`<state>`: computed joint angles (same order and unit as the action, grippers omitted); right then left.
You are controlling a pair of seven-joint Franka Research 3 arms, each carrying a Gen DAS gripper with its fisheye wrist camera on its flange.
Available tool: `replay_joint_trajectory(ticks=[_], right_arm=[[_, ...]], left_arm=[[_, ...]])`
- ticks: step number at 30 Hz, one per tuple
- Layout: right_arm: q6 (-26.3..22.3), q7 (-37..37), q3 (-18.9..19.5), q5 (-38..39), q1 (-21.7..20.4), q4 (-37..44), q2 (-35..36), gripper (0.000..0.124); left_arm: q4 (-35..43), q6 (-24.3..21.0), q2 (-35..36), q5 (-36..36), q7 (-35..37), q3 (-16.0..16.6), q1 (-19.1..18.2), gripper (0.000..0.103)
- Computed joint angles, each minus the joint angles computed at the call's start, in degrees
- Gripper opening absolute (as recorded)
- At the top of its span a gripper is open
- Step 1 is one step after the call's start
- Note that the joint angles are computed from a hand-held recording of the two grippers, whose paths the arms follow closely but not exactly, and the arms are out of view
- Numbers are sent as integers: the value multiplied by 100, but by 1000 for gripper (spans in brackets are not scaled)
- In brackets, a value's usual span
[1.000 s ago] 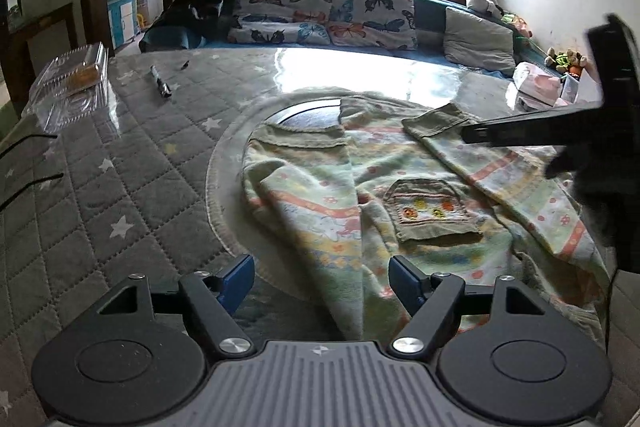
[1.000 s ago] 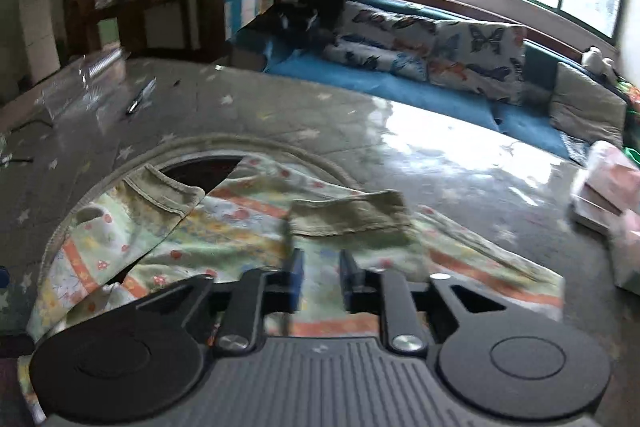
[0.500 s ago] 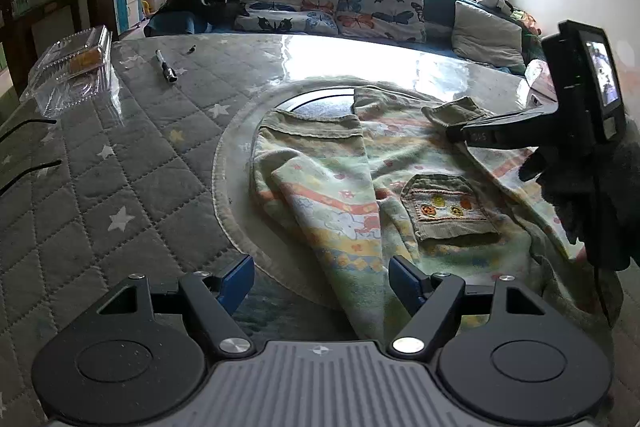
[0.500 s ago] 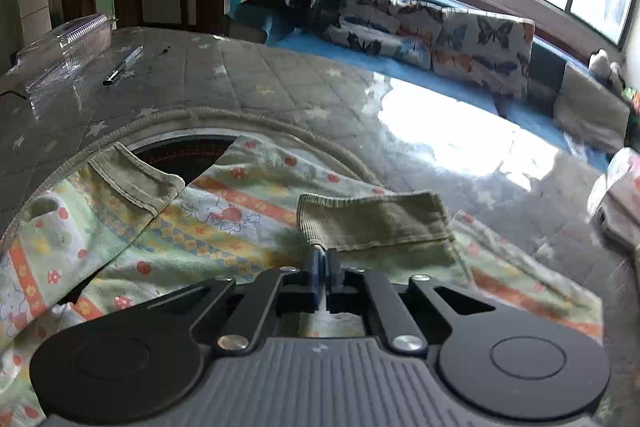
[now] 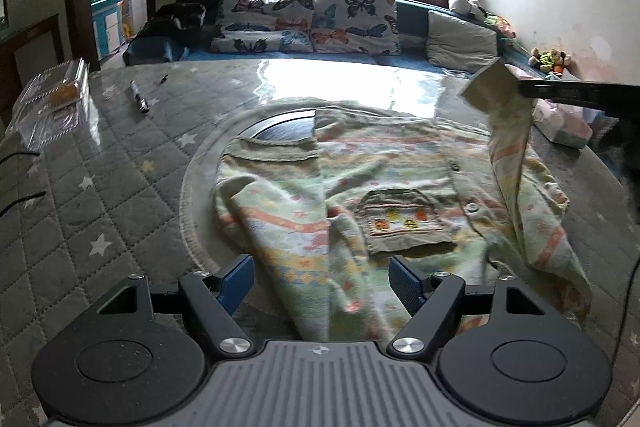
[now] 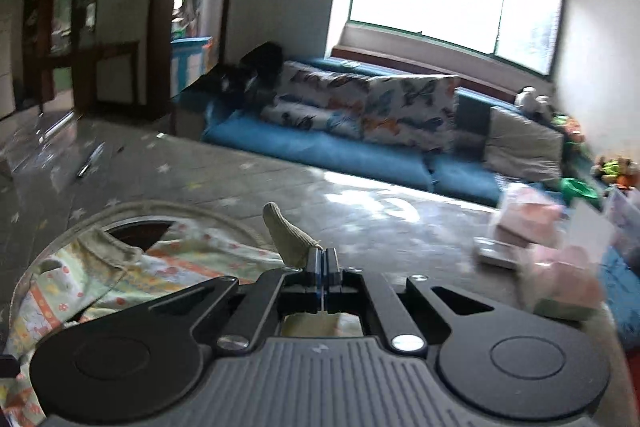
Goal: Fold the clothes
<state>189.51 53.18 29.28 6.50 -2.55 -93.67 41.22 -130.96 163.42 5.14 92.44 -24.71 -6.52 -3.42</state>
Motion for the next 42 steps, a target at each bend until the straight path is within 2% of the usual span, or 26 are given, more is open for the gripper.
replay_joint_trajectory(ticks=[3, 6, 11, 16, 24, 27, 31, 33, 35, 39, 42], right_arm=[[375, 139, 107, -33, -371, -514, -312, 1], [688, 426, 19, -136, -608, -975, -625, 1], [1287, 884, -587, -3, -613, -1671, -1127, 1], [1652, 1138, -1483, 423, -254, -2220, -1475, 1], [1214, 1455, -2804, 1173, 520, -2812, -1611, 4], [1346, 1367, -3171, 1569, 885, -2882, -1537, 5], [1221, 1833, -2501, 819, 177, -2923, -1560, 10], [1029, 2090, -2208, 441, -146, -2796, -1484, 11], [743, 2388, -1740, 20, -643, -2475, -1272, 16], [226, 2523, -1651, 68, -669, -1806, -846, 20], [170, 2439, -1876, 291, -436, -1532, -654, 20]], left_arm=[[90, -5, 64, -2, 84, -30, -42, 78], [223, 29, 165, 71, 134, -54, -105, 78], [511, 93, 380, 91, 373, -92, -245, 78], [781, 131, 586, -22, 721, -104, -399, 80], [1118, 251, 964, -571, 1545, -28, -627, 80], [1167, 266, 1039, -800, 1843, 29, -714, 80], [1237, 272, 1131, -1019, 2075, 103, -809, 80], [1249, 280, 1153, -1070, 2109, 137, -861, 80], [1248, 299, 1167, -1121, 2158, 166, -896, 80], [1192, 262, 1125, -1142, 2150, 231, -925, 81], [1137, 172, 1057, -1087, 2002, 283, -895, 81]])
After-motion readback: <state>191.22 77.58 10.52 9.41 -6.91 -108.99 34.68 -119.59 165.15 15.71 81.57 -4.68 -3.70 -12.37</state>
